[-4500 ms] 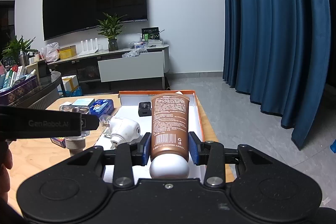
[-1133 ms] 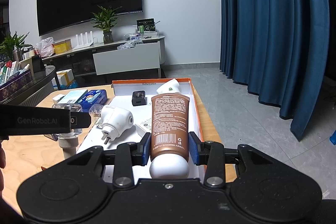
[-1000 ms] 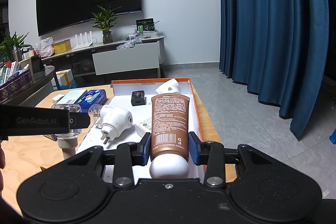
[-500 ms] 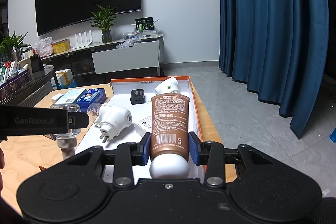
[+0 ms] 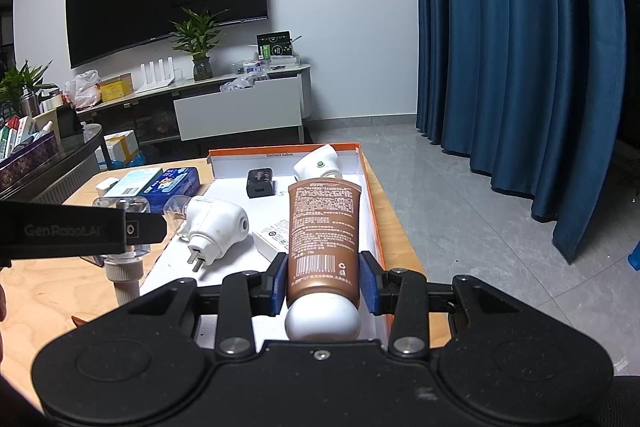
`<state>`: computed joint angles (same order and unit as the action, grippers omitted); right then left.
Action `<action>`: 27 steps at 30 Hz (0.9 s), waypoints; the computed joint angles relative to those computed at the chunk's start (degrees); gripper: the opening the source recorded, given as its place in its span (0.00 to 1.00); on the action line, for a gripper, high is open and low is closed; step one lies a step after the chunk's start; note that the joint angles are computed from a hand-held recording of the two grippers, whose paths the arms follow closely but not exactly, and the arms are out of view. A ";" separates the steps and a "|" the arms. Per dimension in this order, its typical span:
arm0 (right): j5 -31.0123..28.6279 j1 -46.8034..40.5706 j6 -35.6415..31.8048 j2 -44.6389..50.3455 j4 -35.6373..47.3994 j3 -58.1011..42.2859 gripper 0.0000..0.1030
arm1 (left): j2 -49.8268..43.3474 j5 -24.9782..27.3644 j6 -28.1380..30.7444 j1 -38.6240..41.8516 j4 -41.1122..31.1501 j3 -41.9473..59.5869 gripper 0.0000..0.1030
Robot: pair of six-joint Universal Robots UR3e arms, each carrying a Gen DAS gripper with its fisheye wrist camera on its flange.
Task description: Organize rigid objects
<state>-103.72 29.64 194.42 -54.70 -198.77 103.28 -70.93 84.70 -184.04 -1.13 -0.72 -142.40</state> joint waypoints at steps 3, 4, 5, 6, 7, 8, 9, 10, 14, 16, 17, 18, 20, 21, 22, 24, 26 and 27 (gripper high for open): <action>0.04 -0.06 -0.04 -0.02 0.02 0.00 0.44 | 0.03 -0.28 0.03 0.22 -0.15 0.00 0.48; 0.05 -0.05 -0.01 0.02 -0.02 0.02 0.44 | -0.01 -0.22 0.11 0.21 -0.07 0.00 0.48; 0.07 -0.07 -0.01 0.04 -0.01 0.06 0.44 | -0.03 -0.29 0.22 0.29 -0.02 -0.04 0.48; 0.07 -0.10 -0.03 0.05 0.11 -0.02 0.44 | -0.10 -0.35 0.25 0.34 0.00 -0.03 0.48; 0.07 -0.12 0.01 0.17 0.06 0.01 0.44 | -0.12 -0.31 0.31 0.32 -0.01 -0.02 0.48; -0.03 -0.05 0.13 0.26 0.25 -0.14 0.44 | -0.20 -0.30 0.40 0.36 0.02 -0.04 0.48; -0.03 0.01 0.26 0.37 0.24 -0.12 0.44 | -0.38 -0.33 0.46 0.38 0.03 0.02 0.48; 0.42 -0.49 0.12 0.64 0.19 -0.25 0.44 | -0.61 -0.33 0.52 0.39 0.04 0.12 0.48; 0.75 -0.79 0.20 1.37 0.73 -1.04 0.44 | -1.33 -0.37 0.86 0.37 0.07 0.40 0.48; 1.15 -1.09 0.16 1.79 1.53 -2.02 0.44 | -1.99 -0.31 0.94 0.34 0.28 0.62 0.48; 1.25 -1.09 0.17 2.06 1.72 -2.30 0.44 | -2.19 -0.35 1.09 0.49 0.39 0.60 0.48; 1.44 -1.26 0.13 2.28 2.07 -2.74 0.44 | -2.60 -0.26 1.11 0.45 0.38 0.84 0.48; 1.73 -1.40 0.25 2.62 2.42 -3.22 0.44 | -3.16 -0.16 0.97 0.43 0.34 1.12 0.48; 1.98 -1.56 0.19 2.64 2.81 -3.51 0.44 | -3.43 -0.18 1.06 0.54 0.37 1.18 0.48; 2.03 -1.54 0.16 2.89 3.05 -3.85 0.44 | -3.90 -0.08 1.02 0.41 0.41 1.40 0.48; 2.29 -1.62 0.28 3.16 3.45 -4.28 0.44 | -4.50 -0.22 1.19 0.41 0.42 1.63 0.48; 2.66 -1.98 0.12 3.54 3.83 -4.81 0.44 | -5.04 -0.41 1.33 0.44 0.35 1.86 0.48; 2.71 -2.03 0.07 3.70 4.00 -5.02 0.44 | -5.54 -0.27 1.27 0.24 0.57 2.00 0.48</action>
<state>-101.01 27.61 194.49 -51.00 -194.77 98.26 -76.47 84.43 -182.77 -0.88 -0.15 -140.40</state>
